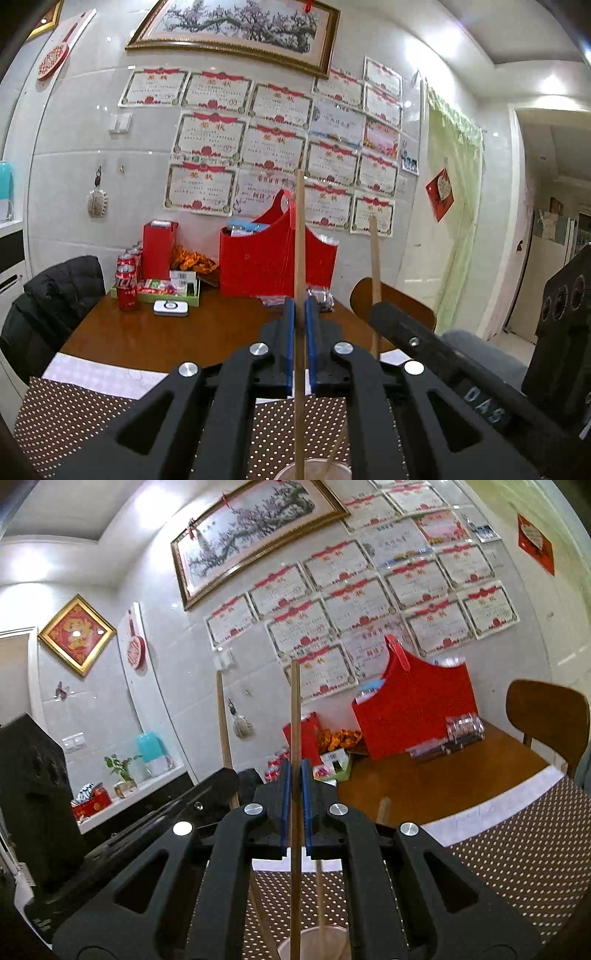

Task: Organize utensils
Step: 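Drop the chopsticks into the pink cup by opening both grippers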

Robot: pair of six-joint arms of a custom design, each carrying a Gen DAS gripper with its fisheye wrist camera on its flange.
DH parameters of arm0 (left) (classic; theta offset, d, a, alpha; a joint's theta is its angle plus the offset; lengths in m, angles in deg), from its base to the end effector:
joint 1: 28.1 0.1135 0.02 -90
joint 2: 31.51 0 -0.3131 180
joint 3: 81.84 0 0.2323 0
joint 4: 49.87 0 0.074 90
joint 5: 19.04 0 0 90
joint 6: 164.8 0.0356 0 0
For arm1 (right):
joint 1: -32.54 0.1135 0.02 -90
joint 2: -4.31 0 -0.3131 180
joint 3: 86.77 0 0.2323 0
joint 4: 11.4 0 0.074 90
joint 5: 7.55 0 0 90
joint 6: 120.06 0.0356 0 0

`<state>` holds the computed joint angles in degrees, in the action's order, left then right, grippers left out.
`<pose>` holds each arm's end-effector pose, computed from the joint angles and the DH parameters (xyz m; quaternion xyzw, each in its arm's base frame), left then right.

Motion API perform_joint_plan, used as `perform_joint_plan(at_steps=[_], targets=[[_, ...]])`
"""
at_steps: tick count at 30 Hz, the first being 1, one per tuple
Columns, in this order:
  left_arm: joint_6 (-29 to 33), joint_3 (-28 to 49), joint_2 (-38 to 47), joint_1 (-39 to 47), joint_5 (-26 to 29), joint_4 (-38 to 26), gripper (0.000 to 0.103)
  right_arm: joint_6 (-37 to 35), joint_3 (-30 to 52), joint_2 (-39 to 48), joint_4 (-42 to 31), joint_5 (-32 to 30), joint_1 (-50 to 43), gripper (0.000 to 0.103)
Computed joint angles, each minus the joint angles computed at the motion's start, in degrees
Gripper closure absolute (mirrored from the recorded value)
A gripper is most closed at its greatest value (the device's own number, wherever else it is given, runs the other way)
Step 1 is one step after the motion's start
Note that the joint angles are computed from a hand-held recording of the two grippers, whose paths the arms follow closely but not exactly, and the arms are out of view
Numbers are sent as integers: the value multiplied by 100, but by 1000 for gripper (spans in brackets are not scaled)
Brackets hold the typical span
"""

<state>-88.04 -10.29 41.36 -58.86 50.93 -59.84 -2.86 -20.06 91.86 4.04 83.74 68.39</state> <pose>0.2343 -0.1253 0.3863 0.0070 0.7694 -0.1092 0.6294 0.2702 0.1943 0.3334 -0.0482 0.7380 0.3448 0.5780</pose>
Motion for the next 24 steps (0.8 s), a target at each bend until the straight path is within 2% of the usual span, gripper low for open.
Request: perform_joint_plan(at_steps=[7, 11, 12, 13, 14, 15, 16, 17, 18, 19, 24], targets=[[-81, -505, 178, 195, 242, 584, 97, -124, -59, 330, 127, -7, -63, 97], [-25, -581, 161, 113, 200, 523, 97, -252, 46, 341, -204, -49, -22, 96], [26, -598, 126, 78, 181, 482, 94, -275, 68, 317, -327, -73, -11, 92], [73, -632, 48, -5, -10, 444, 88, -290, 79, 291, -393, -24, 7, 83], [83, -664, -26, -75, -204, 433, 79, -279, 76, 242, -462, 104, 32, 75], [55, -708, -140, -94, -335, 411, 76, -187, 15, 126, -510, 207, 21, 54], [-6, -724, -226, -76, -383, 361, 61, -60, -69, 20, -483, 226, -23, 21], [-102, -726, -378, -16, -363, 231, 30, 53, -180, -95, -400, 240, -70, 7], [-156, -747, -499, 10, -376, 173, 21, 106, -352, -282, -241, 305, -93, 5], [-177, -837, -704, -21, -508, 213, 19, 83, -398, -388, -237, 355, -86, 5], [-8, -611, -1187, -413, -1131, -469, 19, 14, -378, -980, -770, 521, 29, 5]])
